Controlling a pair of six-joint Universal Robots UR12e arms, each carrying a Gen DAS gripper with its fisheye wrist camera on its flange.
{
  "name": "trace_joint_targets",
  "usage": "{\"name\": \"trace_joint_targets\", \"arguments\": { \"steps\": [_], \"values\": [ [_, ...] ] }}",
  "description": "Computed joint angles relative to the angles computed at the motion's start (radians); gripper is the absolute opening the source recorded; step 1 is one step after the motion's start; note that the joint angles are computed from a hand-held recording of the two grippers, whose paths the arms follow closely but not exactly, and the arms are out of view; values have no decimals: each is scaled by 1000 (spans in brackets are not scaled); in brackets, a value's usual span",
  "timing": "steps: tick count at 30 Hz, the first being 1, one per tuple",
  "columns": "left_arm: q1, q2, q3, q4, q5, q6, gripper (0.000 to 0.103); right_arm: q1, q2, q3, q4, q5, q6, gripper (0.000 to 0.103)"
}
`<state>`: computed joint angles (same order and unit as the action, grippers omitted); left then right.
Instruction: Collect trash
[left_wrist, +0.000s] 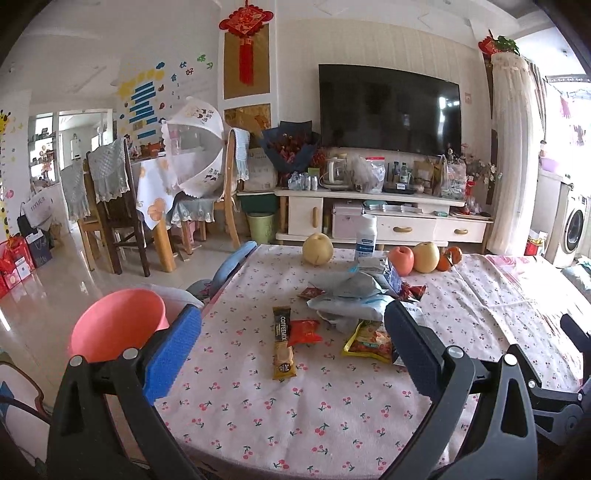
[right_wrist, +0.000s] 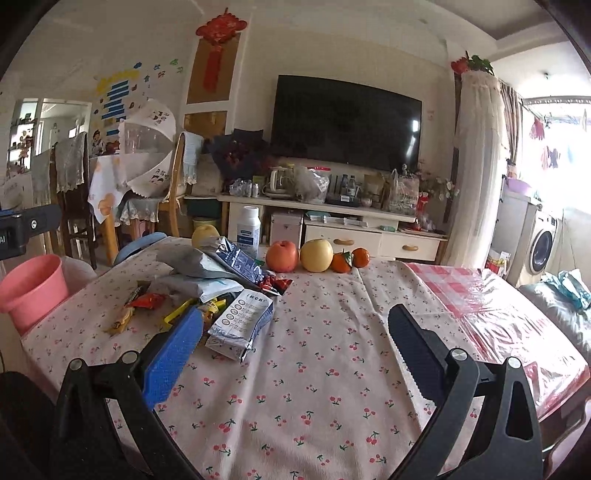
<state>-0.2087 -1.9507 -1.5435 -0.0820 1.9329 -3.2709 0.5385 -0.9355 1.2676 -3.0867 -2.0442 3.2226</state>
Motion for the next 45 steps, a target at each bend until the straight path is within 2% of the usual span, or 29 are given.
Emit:
{"name": "trace_joint_targets", "arguments": {
  "steps": [19,25,30,37,45],
  "values": [
    [-5,-14,3,-14,6,30,100,-5,11,-15,30,46,-37,99],
    [-6,-33,1,-10,-13,53,100,-27,7,-16,104,111,19,99],
    [-1,-48,0,-9,-68,79,100,-54,7,-25,179,188,109,99],
    [15,-69,15,-38,-160,98,100,-101,20,-49,260,355,242,99],
    [32,-92,41,-128,-225,111,100,-124,65,-114,301,506,252,98]
  ]
}}
